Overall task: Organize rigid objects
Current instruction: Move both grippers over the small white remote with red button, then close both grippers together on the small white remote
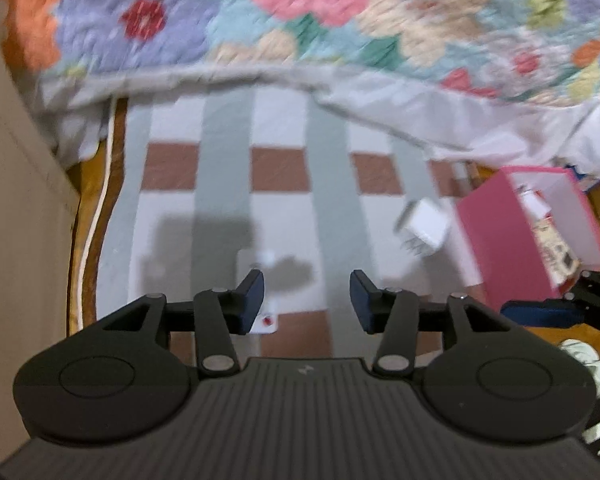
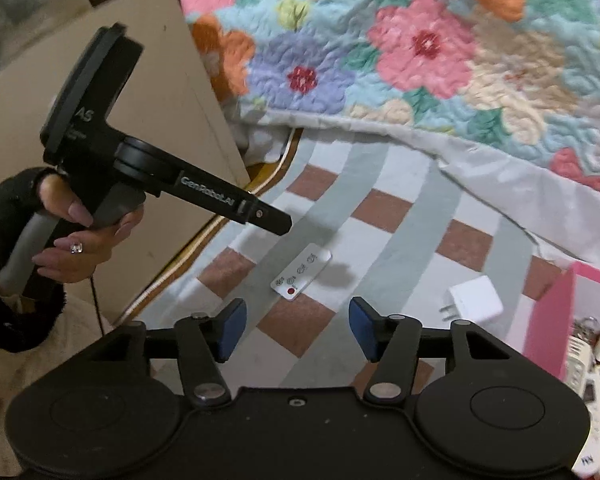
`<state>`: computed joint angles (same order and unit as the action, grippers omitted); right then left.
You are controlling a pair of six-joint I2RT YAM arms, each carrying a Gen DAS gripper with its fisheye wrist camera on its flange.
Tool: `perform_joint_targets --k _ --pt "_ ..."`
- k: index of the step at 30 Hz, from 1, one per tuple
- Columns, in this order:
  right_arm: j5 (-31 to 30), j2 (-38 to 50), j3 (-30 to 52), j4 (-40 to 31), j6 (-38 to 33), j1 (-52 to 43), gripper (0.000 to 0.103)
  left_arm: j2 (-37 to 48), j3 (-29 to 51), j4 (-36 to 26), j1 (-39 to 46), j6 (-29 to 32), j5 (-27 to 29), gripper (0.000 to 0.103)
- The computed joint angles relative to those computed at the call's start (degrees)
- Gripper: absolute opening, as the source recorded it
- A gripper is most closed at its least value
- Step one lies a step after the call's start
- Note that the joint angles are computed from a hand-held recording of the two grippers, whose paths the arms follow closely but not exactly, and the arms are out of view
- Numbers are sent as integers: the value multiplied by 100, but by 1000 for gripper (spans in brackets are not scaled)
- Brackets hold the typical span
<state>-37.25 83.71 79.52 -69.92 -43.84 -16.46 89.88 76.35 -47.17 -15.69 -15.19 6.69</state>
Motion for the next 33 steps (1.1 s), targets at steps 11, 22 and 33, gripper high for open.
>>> perform_joint_targets --k 11,22,33 --pt "420 379 -1705 2654 1000 1172 74 978 -885 1233 468 -228 -8 59" --pt "1170 761 -2445 4507 2124 2013 74 1418 -810 1611 629 -406 302 50" --pt "1819 561 -2991 4990 2247 2318 71 1557 -1023 1742 930 -1215 2039 24"
